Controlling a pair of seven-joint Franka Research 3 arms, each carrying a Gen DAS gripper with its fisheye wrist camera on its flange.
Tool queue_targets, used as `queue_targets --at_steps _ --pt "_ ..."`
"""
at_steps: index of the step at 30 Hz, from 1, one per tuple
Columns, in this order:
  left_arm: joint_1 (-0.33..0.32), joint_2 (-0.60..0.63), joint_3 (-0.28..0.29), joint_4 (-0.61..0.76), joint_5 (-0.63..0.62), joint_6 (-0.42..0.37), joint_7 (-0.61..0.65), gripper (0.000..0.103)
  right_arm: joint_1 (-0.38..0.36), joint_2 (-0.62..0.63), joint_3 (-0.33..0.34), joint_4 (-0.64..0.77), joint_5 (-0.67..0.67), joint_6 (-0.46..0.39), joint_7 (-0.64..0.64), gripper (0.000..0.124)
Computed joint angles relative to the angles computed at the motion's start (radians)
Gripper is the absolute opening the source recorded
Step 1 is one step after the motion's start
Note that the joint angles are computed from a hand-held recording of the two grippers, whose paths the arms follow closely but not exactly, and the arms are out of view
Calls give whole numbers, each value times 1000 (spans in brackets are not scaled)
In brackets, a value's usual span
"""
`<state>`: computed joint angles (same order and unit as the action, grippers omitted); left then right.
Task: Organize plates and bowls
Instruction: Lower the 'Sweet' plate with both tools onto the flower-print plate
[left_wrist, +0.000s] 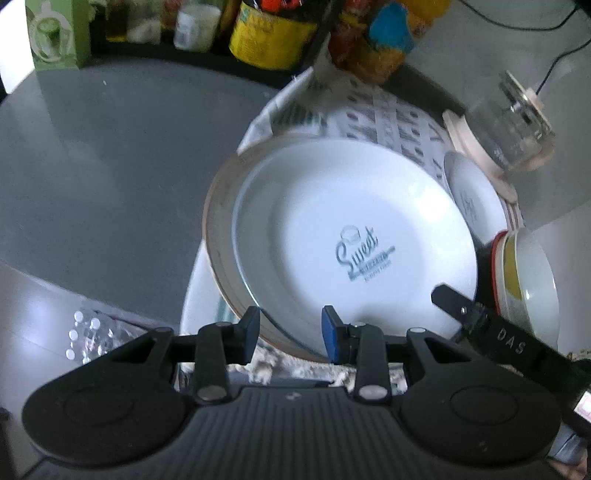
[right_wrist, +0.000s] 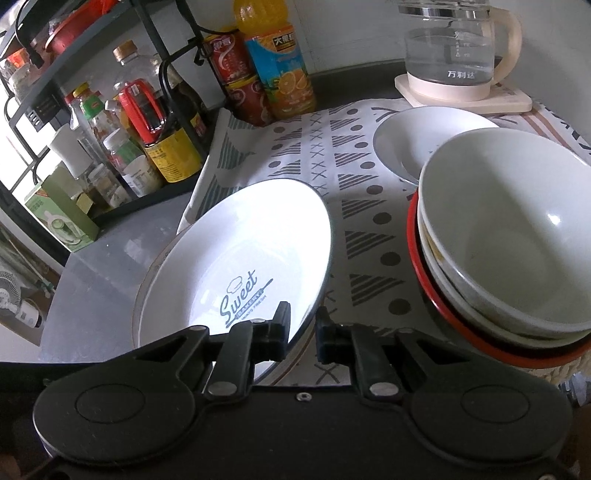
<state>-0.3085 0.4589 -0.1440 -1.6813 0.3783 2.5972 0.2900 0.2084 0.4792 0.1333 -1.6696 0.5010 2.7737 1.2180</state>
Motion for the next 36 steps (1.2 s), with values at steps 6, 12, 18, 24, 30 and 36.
queue_targets --at_steps 6,12,18,24,30,36 --pt "-14 -14 39 -9 70 -32 -72 33 25 5 -30 7 -49 -4 44 10" --pt "-4 0 51 -16 103 -33 -133 33 32 17 -43 18 -85 -9 90 10" --pt "0 11 59 -22 136 11 -167 25 35 40 -48 49 -117 -31 116 10" --pt "-9 16 72 -12 166 -1 -204 20 28 62 -39 84 -125 -62 111 10" --pt "-11 14 77 -7 194 -19 -228 10 22 77 -29 109 -120 -109 86 12" --pt "-16 25 70 23 206 -69 -231 9 23 84 -29 122 -112 -138 68 15"
